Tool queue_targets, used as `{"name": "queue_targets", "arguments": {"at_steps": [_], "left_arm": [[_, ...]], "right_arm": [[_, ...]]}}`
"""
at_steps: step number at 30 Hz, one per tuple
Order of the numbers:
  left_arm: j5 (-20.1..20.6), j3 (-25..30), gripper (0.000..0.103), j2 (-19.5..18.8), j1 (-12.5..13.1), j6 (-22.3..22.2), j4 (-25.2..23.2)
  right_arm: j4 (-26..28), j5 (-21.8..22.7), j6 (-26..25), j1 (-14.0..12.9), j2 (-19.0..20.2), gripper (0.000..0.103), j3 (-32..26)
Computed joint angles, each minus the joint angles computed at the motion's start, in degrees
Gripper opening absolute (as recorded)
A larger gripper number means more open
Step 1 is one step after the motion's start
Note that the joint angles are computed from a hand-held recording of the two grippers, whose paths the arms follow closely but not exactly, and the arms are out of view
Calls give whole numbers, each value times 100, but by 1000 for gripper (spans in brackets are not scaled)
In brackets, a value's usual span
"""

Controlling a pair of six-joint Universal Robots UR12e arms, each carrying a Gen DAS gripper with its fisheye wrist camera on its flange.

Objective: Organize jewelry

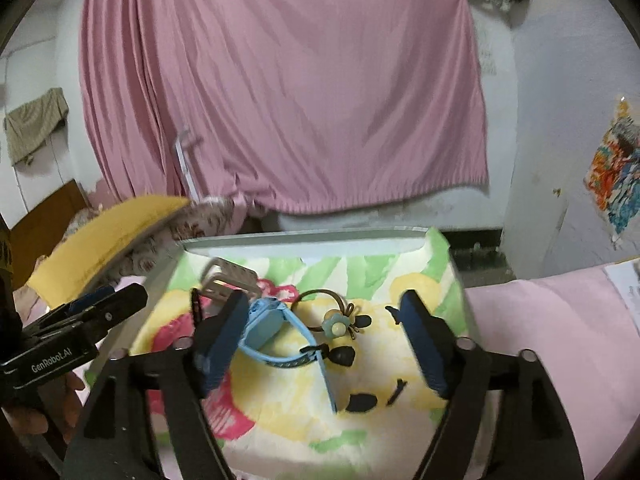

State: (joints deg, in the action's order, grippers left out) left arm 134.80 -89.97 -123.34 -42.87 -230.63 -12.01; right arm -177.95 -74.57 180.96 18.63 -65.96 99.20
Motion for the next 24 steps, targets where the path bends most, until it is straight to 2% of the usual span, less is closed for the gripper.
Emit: {"name": "queue_targets", "arguments": {"at_steps": [3, 8, 13, 19, 24], "left_arm": [[348, -62, 99, -39, -147, 224, 459], [725, -136, 103, -91, -376, 491, 981], [1002, -162, 103, -157, -576, 628, 1163], [1240, -175, 103, -248, -775, 749, 1289], [1271, -168, 103, -322, -889, 747, 1275]], "right_arm": [[-523, 46, 26, -50, -216, 91, 362], [-1309, 240, 100, -156, -474, 101, 867], [-1874, 378, 106, -255, -677, 102, 1290], [-2539, 280, -102, -311, -828, 102, 1747], [-2734, 363, -267, -409, -929, 102, 1969]]}}
